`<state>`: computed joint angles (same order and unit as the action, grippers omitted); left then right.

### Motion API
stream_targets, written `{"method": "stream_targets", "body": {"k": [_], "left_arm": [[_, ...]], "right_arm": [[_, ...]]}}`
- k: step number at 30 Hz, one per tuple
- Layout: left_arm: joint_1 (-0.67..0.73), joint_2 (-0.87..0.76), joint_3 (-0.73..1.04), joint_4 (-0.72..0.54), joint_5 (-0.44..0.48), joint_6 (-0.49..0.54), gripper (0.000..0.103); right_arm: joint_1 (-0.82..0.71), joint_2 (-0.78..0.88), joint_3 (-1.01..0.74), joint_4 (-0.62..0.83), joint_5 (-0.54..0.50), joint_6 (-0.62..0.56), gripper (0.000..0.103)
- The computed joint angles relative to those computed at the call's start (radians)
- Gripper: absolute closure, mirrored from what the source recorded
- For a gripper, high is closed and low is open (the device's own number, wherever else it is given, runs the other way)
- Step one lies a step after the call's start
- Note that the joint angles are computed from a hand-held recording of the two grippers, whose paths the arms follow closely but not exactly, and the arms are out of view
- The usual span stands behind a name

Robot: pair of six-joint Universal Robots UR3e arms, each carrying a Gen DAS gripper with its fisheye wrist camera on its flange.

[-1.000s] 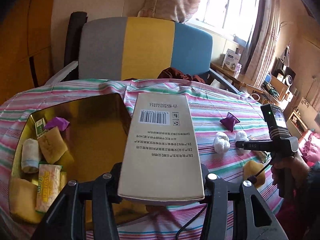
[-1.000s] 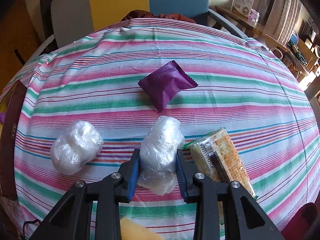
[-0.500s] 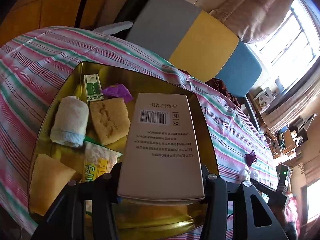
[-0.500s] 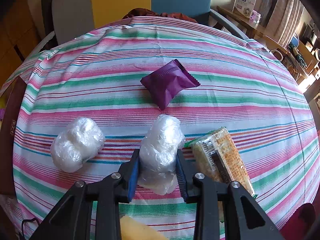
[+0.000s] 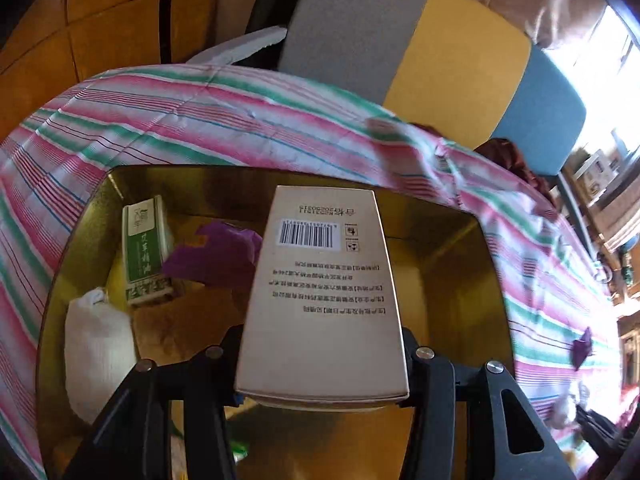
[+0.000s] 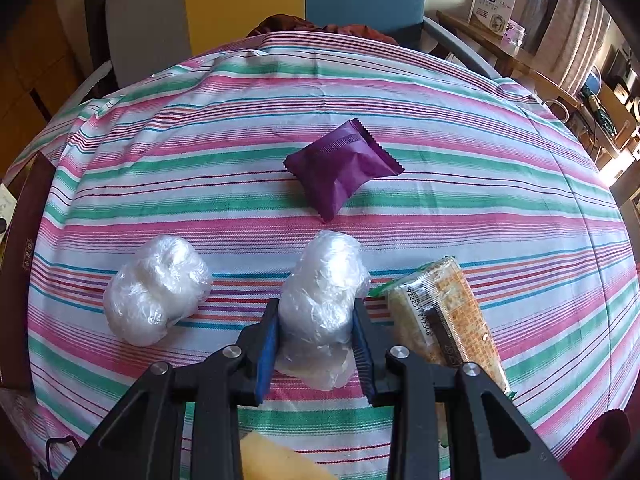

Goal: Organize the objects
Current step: 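Carry the white box into the gold tray and release with left gripper while right holds plastic bundle, then withdraw the left gripper from the tray while right gripper holds plastic bundle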

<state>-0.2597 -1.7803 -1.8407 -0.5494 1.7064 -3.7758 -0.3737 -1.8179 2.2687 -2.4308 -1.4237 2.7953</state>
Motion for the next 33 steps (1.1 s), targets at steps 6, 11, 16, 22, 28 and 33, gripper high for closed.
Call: {"method": "stream_targets", "body": {"k": [6, 11, 16, 22, 28, 33], "left_arm": [[0.002, -0.046, 0.016, 0.017, 0.031, 0.042, 0.046], [-0.012, -0.008, -0.006, 0.034, 0.027, 0.074, 0.031], [-0.059, 0.044, -0.032, 0.023, 0.086, 0.072, 0.030], [-0.113, 0.168, -0.131, 0.057, 0.165, 0.048, 0.029], [-0.200, 0.313, -0.252, 0.074, 0.229, -0.017, 0.029], [-0.295, 0.367, -0.297, 0.056, 0.329, -0.078, 0.029]], "right_arm": [[-0.005, 0.001, 0.001, 0.000, 0.003, -0.008, 0.070], [-0.001, 0.001, 0.002, -0.003, 0.000, -0.006, 0.070], [-0.005, -0.002, 0.003, -0.001, 0.000, -0.011, 0.070], [0.008, -0.006, 0.011, -0.015, -0.015, -0.008, 0.070], [0.019, -0.001, 0.014, -0.031, -0.029, -0.008, 0.070], [0.031, 0.002, 0.016, -0.046, -0.044, -0.005, 0.070]]}}
